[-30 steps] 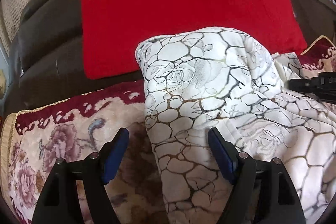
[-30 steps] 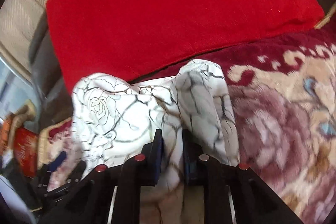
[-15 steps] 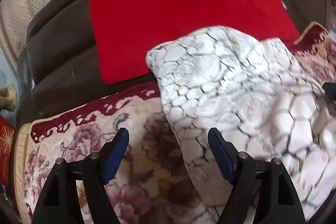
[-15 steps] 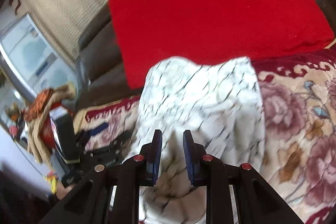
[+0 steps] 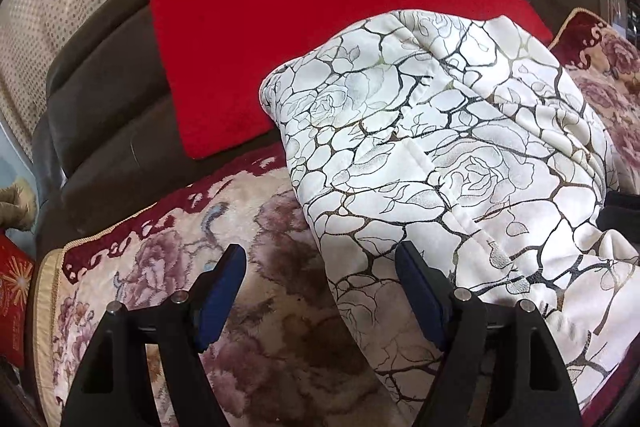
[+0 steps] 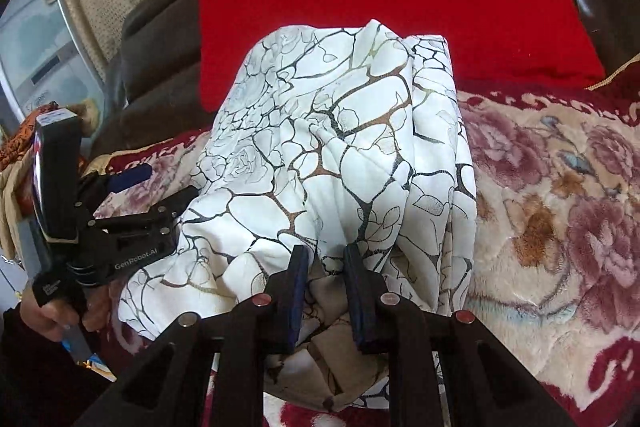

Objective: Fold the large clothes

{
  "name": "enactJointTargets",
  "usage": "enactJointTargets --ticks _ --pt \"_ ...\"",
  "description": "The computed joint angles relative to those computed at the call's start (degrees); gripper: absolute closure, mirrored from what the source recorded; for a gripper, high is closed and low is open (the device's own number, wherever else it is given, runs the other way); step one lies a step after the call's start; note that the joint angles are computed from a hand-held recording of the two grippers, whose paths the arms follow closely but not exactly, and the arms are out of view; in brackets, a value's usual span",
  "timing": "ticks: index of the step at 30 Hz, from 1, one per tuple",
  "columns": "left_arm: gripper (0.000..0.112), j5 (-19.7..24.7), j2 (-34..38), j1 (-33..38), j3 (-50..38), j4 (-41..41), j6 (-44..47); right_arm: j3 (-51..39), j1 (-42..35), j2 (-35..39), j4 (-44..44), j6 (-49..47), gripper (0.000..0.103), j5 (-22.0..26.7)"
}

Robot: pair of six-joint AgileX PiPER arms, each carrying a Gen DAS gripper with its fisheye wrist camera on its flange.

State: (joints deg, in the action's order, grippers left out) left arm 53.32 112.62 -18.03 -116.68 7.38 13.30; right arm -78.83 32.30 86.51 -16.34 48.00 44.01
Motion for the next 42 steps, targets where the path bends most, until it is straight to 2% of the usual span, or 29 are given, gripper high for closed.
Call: enactJointTargets --ticks 5,8,13,18,22,29,33,37,40,42 --pt "0.034 1.2 0.8 0.5 -1.7 -0.6 -0.4 -1.0 -2.5 -0.4 5.4 -3.6 0.080 0.1" --pt "0.034 1.7 0.8 0.7 -2.0 -1.3 -0.7 -4.1 -5.2 -0.1 11.5 -6.9 0.079 2.2" --pt "0.034 2.7 1.2 0.7 -2.9 -2.0 -0.9 -7.9 -4.9 -0.3 10.9 -6.8 0.079 3.0" --pt "0.030 2.2 1.4 0.8 -2.7 -1.7 -1.2 -8.2 -3.0 3.1 8.4 -5.2 0.079 5.6" --pt "0.029 1.5 1.3 0.7 -2.3 -1.4 -1.4 -0.9 -2.5 0.6 6.0 -2.1 0.078 -1.5" --pt "0.028 1.5 1.6 0.7 -2.6 -0.9 -2.5 0.1 -2.2 0.3 4.5 -1.4 0.078 -2.7" --pt "0.023 1.2 1.5 0.2 -2.2 1.3 -5.8 0.7 -1.8 0.2 3.2 -0.2 0.078 -3.2" --pt "0.023 1.5 0.0 -0.2 -0.9 2.7 -8.1 -1.7 -1.1 1.2 2.4 0.1 0.078 -0.3" --pt "0.023 -1.6 -4.7 -0.9 5.3 3.9 -9.2 -5.7 -3.0 1.4 8.1 -2.9 0.078 3.5" --pt "0.023 -3.3 -7.0 -0.8 8.3 3.4 -9.2 -6.8 -4.4 0.3 11.0 -4.9 0.078 3.3"
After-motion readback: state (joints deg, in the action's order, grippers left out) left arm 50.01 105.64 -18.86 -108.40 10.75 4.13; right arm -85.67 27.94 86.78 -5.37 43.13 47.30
